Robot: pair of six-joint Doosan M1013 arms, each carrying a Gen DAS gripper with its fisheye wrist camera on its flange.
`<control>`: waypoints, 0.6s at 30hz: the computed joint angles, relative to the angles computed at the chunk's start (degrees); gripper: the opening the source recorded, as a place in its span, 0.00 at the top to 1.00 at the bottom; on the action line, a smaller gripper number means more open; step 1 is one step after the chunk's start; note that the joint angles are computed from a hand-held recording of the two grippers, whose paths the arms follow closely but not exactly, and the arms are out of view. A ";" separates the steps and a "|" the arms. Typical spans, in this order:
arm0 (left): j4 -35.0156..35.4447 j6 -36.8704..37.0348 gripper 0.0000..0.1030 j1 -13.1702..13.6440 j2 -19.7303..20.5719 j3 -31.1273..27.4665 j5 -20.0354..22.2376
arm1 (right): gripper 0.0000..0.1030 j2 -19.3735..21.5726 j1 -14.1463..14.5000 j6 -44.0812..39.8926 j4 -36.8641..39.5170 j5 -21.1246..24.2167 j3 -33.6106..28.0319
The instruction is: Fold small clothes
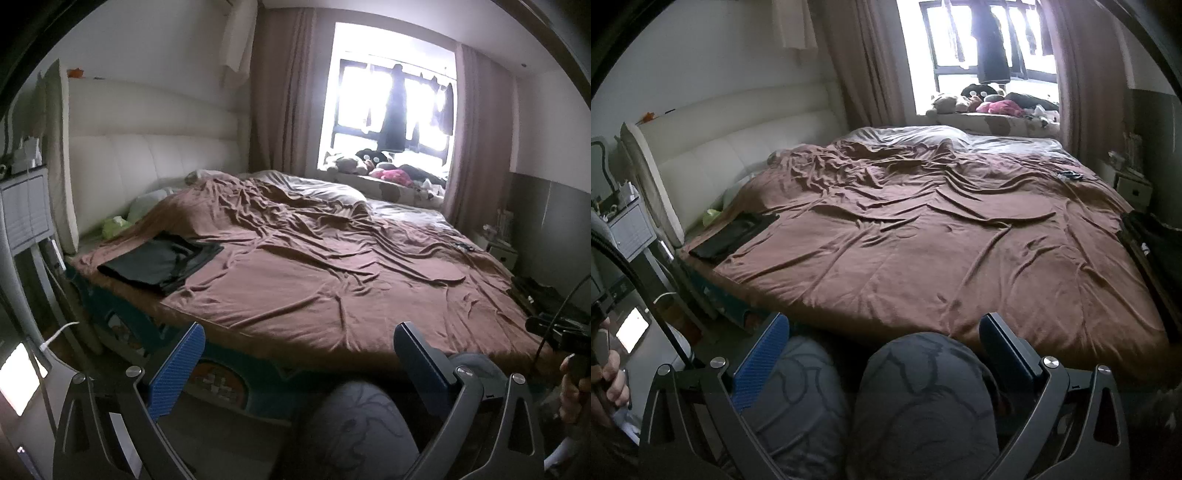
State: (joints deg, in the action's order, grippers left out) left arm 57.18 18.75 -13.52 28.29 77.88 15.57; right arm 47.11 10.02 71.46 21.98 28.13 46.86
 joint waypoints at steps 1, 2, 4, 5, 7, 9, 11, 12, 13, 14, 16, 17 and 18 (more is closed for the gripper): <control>-0.20 0.30 0.00 -0.03 0.06 -0.10 -0.07 | 0.00 -0.10 0.02 0.21 -0.21 -0.17 0.17; -0.57 0.73 0.00 -0.06 0.11 -0.20 -0.19 | 0.00 -0.08 -0.01 0.17 -0.20 -0.23 0.19; -1.48 1.76 0.00 -0.04 0.19 -0.39 -0.45 | 0.00 -0.28 -0.01 0.46 -0.49 -0.61 0.60; -1.54 1.87 0.00 -0.11 0.17 -0.40 -0.42 | 0.00 -0.35 -0.06 0.51 -0.50 -0.73 0.73; -1.25 1.56 0.00 -0.15 0.17 -0.42 -0.29 | 0.00 -0.53 -0.12 0.61 -0.49 -0.98 1.06; -1.94 2.25 0.00 -0.05 0.17 -0.42 -0.65 | 0.00 -0.79 -0.25 0.46 -0.28 -1.36 1.55; -3.06 3.71 0.00 -0.13 0.23 -0.60 -1.01 | 0.00 -1.10 -0.38 0.13 0.04 -1.85 2.13; -2.87 3.72 0.00 -0.27 0.26 -0.72 -0.89 | 0.00 -1.27 -0.44 -0.10 0.28 -2.04 2.45; -2.63 3.68 0.00 -0.37 0.30 -0.78 -0.90 | 0.00 -1.45 -0.51 -0.30 0.46 -2.26 2.77; -2.54 3.74 0.00 -0.45 0.32 -0.82 -1.10 | 0.00 -1.59 -0.54 -0.38 0.46 -2.45 2.99; -2.59 3.80 0.00 -0.56 0.33 -0.91 -1.59 | 0.00 -1.82 -0.60 -0.38 0.42 -2.87 3.43; -2.37 3.52 0.00 -0.60 0.26 -0.82 -1.82 | 0.00 -1.93 -0.65 -0.43 0.46 -3.01 3.62; -2.44 3.55 0.00 -0.60 0.28 -0.89 -2.07 | 0.00 -2.05 -0.68 -0.36 0.35 -3.17 3.82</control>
State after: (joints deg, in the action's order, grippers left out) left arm 54.74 22.31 -14.12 28.57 76.99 13.50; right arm 45.07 9.34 71.10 22.33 24.96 50.68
